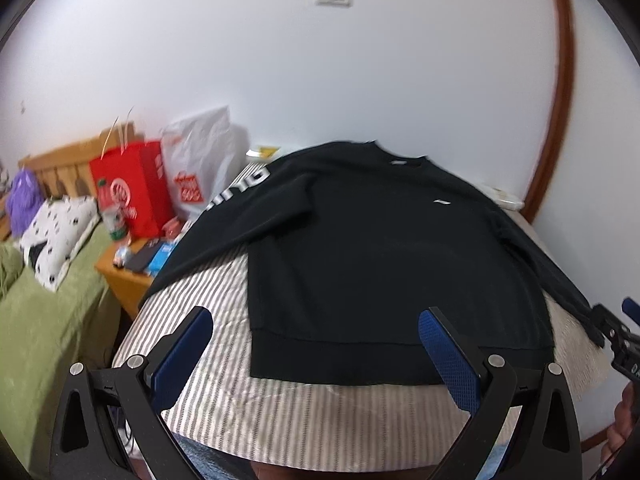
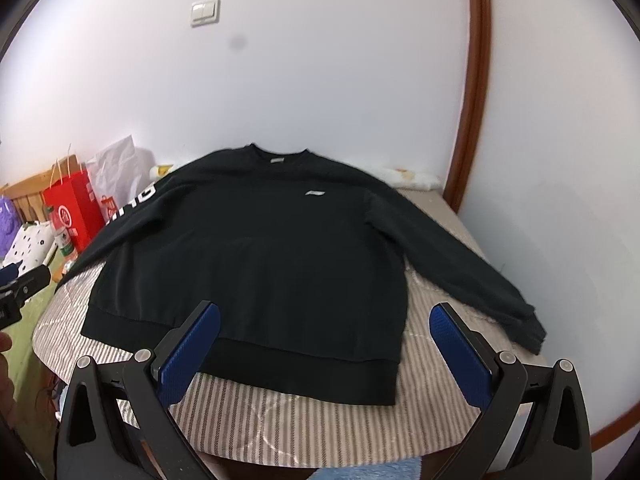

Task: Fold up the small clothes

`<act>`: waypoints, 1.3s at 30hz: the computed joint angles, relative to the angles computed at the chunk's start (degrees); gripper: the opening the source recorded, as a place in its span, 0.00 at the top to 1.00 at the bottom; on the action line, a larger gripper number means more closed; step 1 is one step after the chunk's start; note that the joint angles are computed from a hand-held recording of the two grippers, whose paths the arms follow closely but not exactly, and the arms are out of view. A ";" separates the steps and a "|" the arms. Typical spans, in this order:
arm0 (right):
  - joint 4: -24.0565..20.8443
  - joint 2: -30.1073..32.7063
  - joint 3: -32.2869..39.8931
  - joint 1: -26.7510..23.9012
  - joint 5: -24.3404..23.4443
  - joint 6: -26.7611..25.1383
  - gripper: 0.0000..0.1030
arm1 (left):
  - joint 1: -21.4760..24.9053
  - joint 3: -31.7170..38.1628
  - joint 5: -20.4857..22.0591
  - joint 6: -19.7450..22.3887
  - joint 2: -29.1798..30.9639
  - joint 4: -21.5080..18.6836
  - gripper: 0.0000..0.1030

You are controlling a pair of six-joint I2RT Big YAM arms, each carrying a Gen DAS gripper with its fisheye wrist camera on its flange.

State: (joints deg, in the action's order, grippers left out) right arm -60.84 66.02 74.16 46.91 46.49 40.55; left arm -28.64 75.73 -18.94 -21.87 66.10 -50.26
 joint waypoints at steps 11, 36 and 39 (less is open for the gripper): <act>11.78 6.08 -2.72 -3.69 -9.80 -7.07 0.00 | 12.22 -5.47 7.74 -2.99 4.33 2.32 0.06; 13.37 20.15 7.20 -10.12 -18.29 -9.44 0.01 | 20.99 9.56 7.43 7.27 25.03 2.46 0.32; 12.90 21.44 8.71 -10.46 -18.22 -10.56 0.01 | 21.34 11.63 7.15 7.04 26.71 1.94 0.35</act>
